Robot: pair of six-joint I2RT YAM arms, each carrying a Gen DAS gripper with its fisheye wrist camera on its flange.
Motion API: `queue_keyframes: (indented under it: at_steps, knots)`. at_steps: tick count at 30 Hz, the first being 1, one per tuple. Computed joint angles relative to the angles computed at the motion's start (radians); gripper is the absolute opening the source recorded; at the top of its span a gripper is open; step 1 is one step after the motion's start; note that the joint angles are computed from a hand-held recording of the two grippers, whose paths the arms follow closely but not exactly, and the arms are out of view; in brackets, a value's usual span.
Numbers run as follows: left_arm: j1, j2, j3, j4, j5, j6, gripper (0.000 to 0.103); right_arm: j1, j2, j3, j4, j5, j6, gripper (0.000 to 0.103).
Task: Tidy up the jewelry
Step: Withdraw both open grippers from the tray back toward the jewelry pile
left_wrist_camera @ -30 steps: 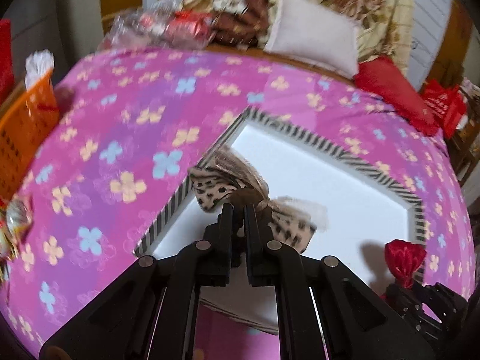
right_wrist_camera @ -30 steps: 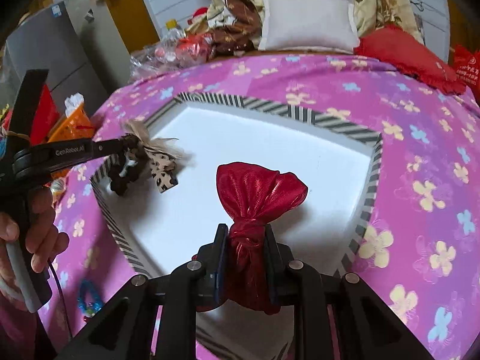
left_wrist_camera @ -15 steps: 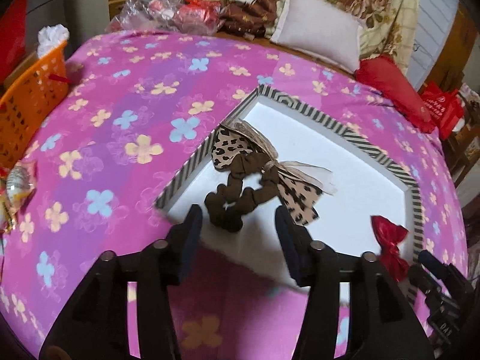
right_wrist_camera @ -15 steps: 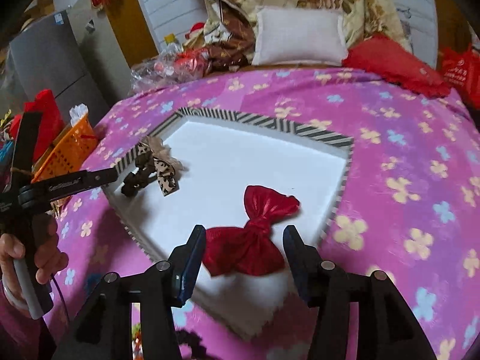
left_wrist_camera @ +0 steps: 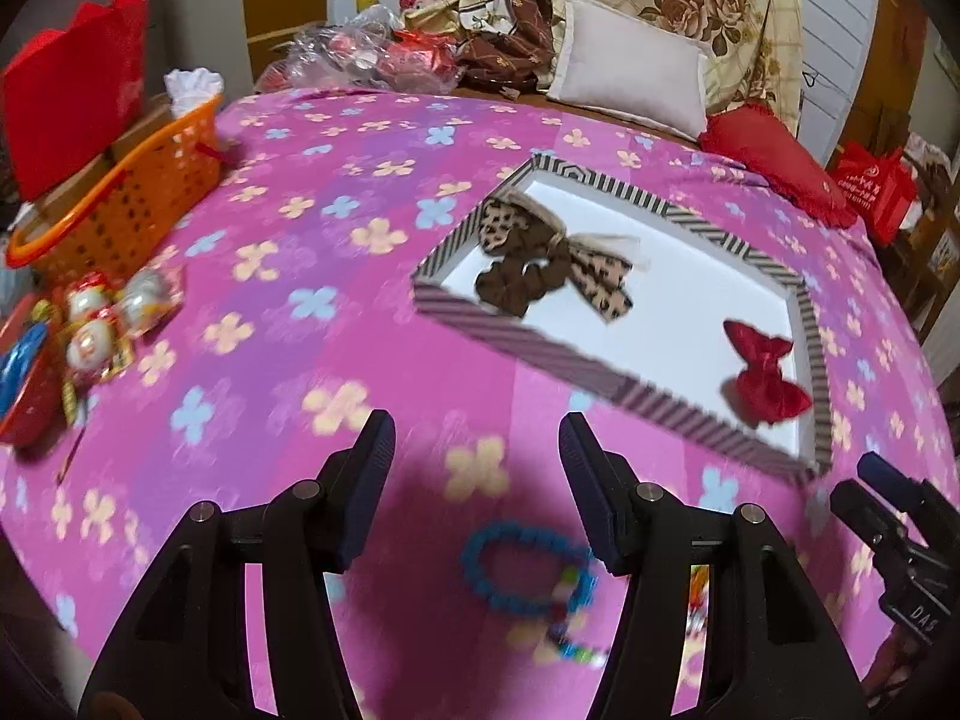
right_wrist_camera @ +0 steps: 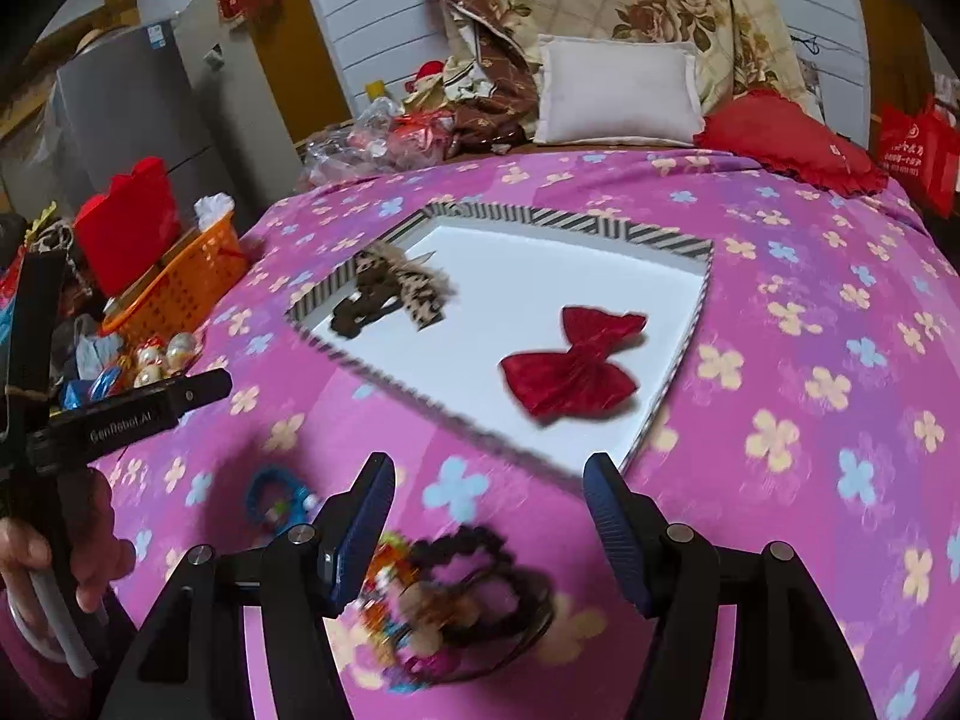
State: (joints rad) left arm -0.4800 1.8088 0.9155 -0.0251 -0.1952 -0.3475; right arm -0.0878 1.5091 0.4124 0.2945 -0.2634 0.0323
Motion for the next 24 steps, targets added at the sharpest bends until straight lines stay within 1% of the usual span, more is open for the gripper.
queue_keyframes:
  at_steps: [6,9,14,19,24]
  knots:
    - [-0.028,-0.083,-0.128,0.036,-0.045,-0.041,0.057,0.042,-0.071,-0.080,0.009,0.023,0.042,0.063]
    - [-0.046,-0.119,-0.169,0.044,-0.076,-0.053,0.057,0.065,-0.102,-0.104,0.007,0.041,0.055,0.066]
    - [-0.076,-0.179,-0.229,0.059,-0.113,-0.067,0.057,0.105,-0.153,-0.142,0.002,0.067,0.069,0.066]
    - [-0.111,-0.210,-0.265,0.062,-0.154,-0.089,0.057,0.137,-0.187,-0.162,-0.010,0.085,0.083,0.066]
    - [-0.131,-0.227,-0.286,0.060,-0.169,-0.112,0.057,0.165,-0.212,-0.179,-0.017,0.103,0.092,0.066]
